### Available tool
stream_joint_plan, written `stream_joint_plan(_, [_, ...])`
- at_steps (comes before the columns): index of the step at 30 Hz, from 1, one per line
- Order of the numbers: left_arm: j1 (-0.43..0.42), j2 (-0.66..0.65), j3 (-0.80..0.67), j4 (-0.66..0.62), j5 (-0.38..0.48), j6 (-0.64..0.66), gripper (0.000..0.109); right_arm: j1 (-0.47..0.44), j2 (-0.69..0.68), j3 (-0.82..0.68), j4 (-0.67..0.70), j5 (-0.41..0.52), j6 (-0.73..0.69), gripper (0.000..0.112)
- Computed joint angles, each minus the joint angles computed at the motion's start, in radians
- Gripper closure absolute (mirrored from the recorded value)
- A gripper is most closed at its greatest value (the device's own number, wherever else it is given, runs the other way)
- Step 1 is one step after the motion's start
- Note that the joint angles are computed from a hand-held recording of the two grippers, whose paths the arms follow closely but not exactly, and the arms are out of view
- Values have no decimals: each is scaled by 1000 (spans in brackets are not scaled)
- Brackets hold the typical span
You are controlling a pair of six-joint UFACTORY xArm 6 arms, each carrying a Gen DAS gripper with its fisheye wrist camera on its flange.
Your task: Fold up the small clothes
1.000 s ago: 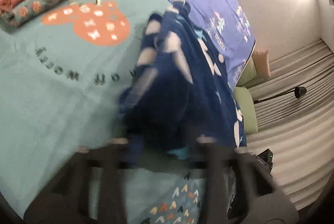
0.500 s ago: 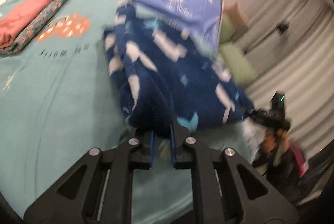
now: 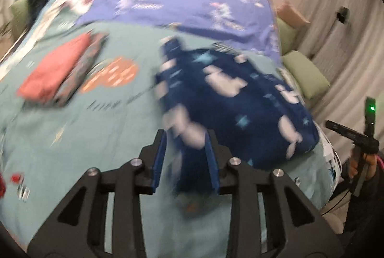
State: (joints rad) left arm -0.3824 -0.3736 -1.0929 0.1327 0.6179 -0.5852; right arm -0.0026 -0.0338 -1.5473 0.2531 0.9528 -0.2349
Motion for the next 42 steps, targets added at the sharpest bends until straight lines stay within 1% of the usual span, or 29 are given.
stream_joint_plan(1, [-3,39,-19,-51,-45,63,70,19,8,0,10,-22,-20,72])
stream_joint_plan(2, [-8,91,-59,-71,-56,101,68,41,28,-7,20,-48,-35,72])
stream_joint_plan(3, [-11,131,-96,-50,-26,103,66,57,58,-18,29,-70,-44,72])
stream_joint_plan(4, [-9,195,-143,13,47,70,66,69,94,-32,11,-78,-30,72])
stream_joint_plan(5, [-1,233,-149,34,77,37,66,68,108,-33,-24,-60,-3,72])
stream_joint_plan(6, [6,238,-127,13,66,29,66,69,165,-75,-71,-8,51,74])
stream_joint_plan(7, [21,218,-82,-49,13,46,66,63,205,-87,-76,31,78,74])
stream_joint_plan(8, [32,186,-31,-104,-50,82,66,57,207,-79,-40,29,70,74])
stream_joint_plan(9, [35,170,-11,-120,-71,103,66,55,187,-49,-27,-8,60,74])
stream_joint_plan(10, [35,154,-9,-117,-54,102,66,62,182,-55,-55,-3,69,74])
stream_joint_plan(11, [35,145,-15,-129,-37,102,66,76,177,-72,-113,15,96,74])
stream_joint_plan(13, [39,129,-18,-163,-17,120,66,98,149,-65,-172,3,118,73])
stream_joint_plan(14, [43,121,-21,-150,-12,108,66,103,126,-51,-163,-8,93,73])
stream_joint_plan(15, [39,116,-21,-113,-11,72,65,117,104,-39,-144,-26,57,72])
stream_joint_plan(17, [54,91,-3,-59,-19,18,62,159,51,8,-120,-76,-20,69])
stream_joint_plan(19, [72,75,8,-60,-19,3,59,221,11,47,-131,-122,-85,58])
stream_joint_plan(21, [97,65,23,-72,-17,8,59,285,-39,112,-131,-171,-170,56])
stream_joint_plan(23, [118,54,36,-100,-19,27,58,347,-63,148,-112,-182,-245,56])
stream_joint_plan(25, [137,47,49,-172,-33,97,56,399,-76,172,-95,-182,-301,55])
stream_joint_plan(27, [150,44,58,-234,-47,153,52,449,-87,208,-113,-206,-324,55])
stream_joint_plan(29, [163,57,56,-318,-72,221,50,495,-80,228,-168,-244,-302,52])
stream_joint_plan(30, [168,64,47,-360,-69,268,48,513,-80,242,-200,-264,-282,47])
stream_joint_plan(32, [181,99,20,-505,-74,408,46,550,-78,278,-285,-325,-233,45])
stream_joint_plan(34, [194,140,-20,-616,-55,507,45,576,-66,295,-344,-360,-206,44])
stream_joint_plan(35, [206,176,-58,-687,-30,566,45,590,-60,300,-376,-369,-189,44])
stream_joint_plan(37, [226,220,-102,-767,2,630,45,611,-47,310,-442,-393,-144,44])
stream_joint_plan(38, [240,260,-143,-836,33,689,45,618,-45,312,-472,-399,-119,44])
stream_joint_plan(40, [256,310,-194,-882,79,724,45,625,-33,319,-572,-426,-30,43])
stream_joint_plan(42, [274,374,-260,-929,146,762,45,631,-15,313,-658,-446,45,41])
